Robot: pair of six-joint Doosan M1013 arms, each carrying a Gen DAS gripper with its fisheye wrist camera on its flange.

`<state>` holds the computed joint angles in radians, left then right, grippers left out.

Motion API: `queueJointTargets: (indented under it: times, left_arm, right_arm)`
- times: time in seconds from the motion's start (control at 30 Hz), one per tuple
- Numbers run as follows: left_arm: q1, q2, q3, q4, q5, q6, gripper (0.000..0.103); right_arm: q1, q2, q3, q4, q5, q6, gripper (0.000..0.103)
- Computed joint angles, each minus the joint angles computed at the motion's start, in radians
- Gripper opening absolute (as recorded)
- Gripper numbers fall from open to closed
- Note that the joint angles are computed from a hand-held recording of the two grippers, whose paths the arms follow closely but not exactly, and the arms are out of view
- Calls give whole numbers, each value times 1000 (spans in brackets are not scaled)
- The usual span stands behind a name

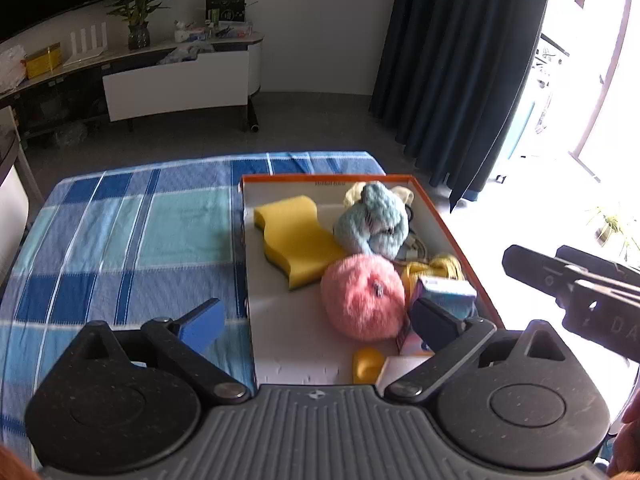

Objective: Organize soft objects
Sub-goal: 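Withdraw both open tools from above the box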

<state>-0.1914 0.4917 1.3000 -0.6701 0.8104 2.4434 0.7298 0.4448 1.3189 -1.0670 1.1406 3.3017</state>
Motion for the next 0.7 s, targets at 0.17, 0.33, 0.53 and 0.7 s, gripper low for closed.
queueJointTargets:
  times: [0.17,0.33,0.53,0.7]
  left_arm:
    - [5,-33,53,-8,-19,32,103]
    - [6,-67,112,4,-51,53,103]
    - [12,-93,159,28,-71,47,103]
    - [15,-107,188,56,-81,25,103]
  right_arm:
    - [20,-11,21,2,18,21,83]
    - [41,-17,37,8,32,37,83]
    - [61,-21,52,11,39,51,83]
    - [78,-25,69,28,35,53,83]
